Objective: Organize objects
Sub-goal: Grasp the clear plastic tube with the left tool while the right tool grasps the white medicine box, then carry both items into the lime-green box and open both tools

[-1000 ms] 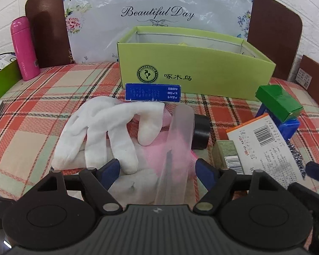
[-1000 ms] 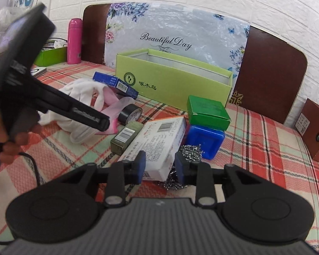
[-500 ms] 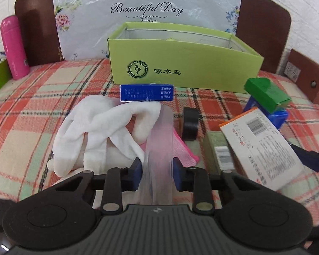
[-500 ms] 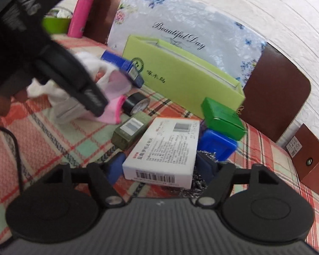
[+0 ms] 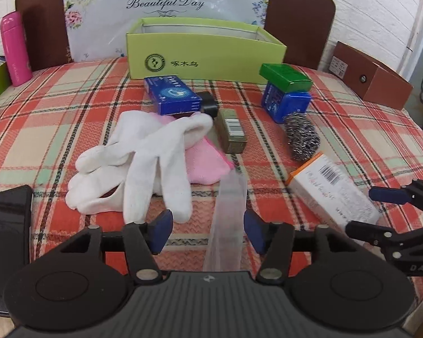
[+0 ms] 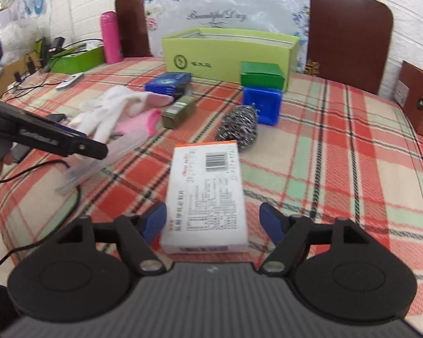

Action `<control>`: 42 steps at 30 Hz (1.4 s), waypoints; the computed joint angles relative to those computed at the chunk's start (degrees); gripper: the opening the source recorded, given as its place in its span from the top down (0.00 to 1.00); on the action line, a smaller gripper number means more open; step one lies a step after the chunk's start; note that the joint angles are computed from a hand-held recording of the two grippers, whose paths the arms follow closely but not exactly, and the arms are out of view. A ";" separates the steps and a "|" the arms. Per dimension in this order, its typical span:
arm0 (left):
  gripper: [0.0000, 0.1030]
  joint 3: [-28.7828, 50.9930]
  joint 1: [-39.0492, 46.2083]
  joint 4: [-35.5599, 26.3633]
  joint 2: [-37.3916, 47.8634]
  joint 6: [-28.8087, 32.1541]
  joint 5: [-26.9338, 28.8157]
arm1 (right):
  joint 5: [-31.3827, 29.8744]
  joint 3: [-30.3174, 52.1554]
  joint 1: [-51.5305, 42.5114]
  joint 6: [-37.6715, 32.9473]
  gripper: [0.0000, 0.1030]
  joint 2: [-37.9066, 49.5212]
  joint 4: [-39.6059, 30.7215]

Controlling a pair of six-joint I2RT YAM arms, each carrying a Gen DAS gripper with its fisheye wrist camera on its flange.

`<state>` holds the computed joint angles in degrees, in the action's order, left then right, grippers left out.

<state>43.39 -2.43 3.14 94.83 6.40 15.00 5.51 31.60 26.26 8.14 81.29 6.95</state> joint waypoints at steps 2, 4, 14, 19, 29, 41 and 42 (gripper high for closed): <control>0.44 -0.14 -1.05 0.50 -0.91 -0.24 -0.57 | 0.21 0.45 0.51 0.67 0.26 0.29 0.89; 0.44 -0.60 -1.81 0.87 -2.14 0.71 0.69 | 0.32 0.75 0.82 0.11 0.24 1.46 2.35; 0.45 1.38 -3.61 -2.56 2.84 3.60 -2.00 | 1.15 1.29 1.04 0.70 0.24 5.49 3.50; 0.57 2.19 -3.68 -2.87 3.33 3.74 -2.04 | 0.74 2.43 0.98 0.51 0.24 7.89 3.93; 0.72 2.64 -4.09 -2.22 3.78 3.74 -0.98 | 1.04 2.64 1.15 -0.16 0.37 8.82 5.17; 0.72 7.77 -2.44 -2.38 -0.32 0.22 6.64 | -6.98 4.14 -4.27 -1.75 0.37 -1.14 3.48; 0.72 9.26 -2.13 -2.39 -0.14 -0.83 7.42 | -7.57 5.14 -4.95 -2.00 0.37 -0.94 3.75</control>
